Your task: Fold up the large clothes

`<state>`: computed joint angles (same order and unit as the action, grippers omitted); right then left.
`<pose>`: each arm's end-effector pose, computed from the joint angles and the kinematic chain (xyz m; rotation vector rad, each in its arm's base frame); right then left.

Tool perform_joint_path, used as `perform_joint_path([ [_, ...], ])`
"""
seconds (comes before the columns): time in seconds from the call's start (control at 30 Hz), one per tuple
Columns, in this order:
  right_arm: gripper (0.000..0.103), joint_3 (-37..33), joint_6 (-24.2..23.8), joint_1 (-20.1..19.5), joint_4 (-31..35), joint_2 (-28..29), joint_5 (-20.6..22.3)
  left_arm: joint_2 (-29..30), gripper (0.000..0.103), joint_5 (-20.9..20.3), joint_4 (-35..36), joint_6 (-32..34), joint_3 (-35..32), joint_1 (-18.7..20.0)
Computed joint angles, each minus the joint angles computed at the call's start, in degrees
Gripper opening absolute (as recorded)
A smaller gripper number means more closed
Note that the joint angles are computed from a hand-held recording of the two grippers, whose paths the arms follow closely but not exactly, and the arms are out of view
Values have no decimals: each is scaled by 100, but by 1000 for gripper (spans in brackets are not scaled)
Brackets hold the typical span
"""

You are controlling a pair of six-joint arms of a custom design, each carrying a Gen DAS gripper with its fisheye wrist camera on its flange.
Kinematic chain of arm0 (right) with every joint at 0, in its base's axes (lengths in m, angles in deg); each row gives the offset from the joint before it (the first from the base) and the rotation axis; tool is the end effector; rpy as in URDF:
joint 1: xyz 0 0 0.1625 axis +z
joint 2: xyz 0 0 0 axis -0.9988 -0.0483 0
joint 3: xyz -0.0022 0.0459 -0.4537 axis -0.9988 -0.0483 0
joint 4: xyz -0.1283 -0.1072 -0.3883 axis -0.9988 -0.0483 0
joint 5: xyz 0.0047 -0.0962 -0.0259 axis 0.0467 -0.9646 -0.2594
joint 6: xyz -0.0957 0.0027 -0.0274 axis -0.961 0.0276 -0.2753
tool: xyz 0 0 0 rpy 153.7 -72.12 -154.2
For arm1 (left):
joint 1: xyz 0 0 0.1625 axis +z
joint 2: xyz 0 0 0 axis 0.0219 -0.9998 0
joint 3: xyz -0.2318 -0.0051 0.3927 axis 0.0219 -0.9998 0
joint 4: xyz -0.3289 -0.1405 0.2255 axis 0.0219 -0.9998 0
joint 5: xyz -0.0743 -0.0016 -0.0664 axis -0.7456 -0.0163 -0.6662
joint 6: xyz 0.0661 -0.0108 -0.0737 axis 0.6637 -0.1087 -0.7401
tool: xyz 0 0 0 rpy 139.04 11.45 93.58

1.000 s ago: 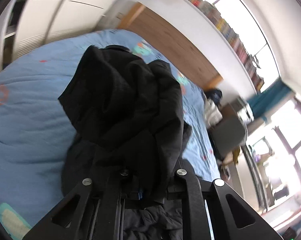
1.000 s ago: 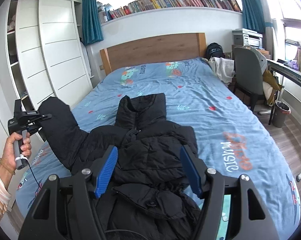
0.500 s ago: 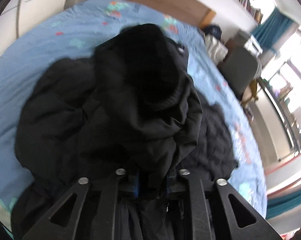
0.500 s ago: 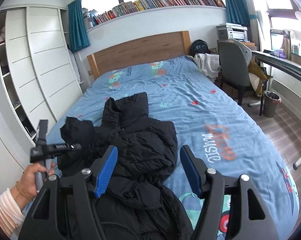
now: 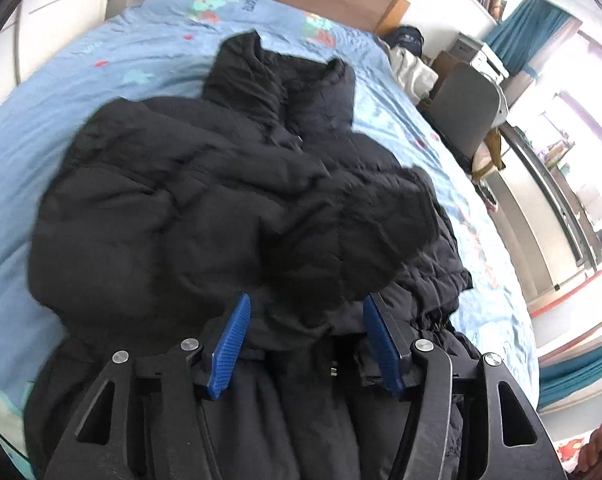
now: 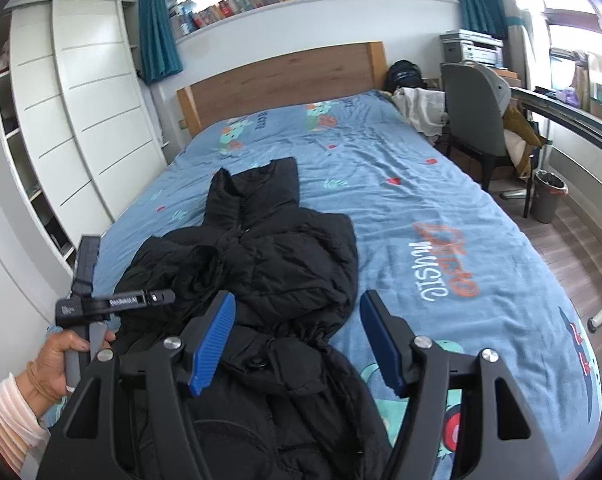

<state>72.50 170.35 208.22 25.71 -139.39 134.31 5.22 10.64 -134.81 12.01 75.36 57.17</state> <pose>0.3295 -0.4587 0.1817 -0.0314 -2.0828 1.3193 -0.2069 -0.6489 0.1708 0.7983 2.7549 -0.4146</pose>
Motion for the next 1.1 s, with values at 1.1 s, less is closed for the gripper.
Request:
perform_joint_path([
  [1.1, 64, -4896, -465, -1611, 2851, 3736, -1846, 642, 70, 1047, -669, 1070, -577, 846],
])
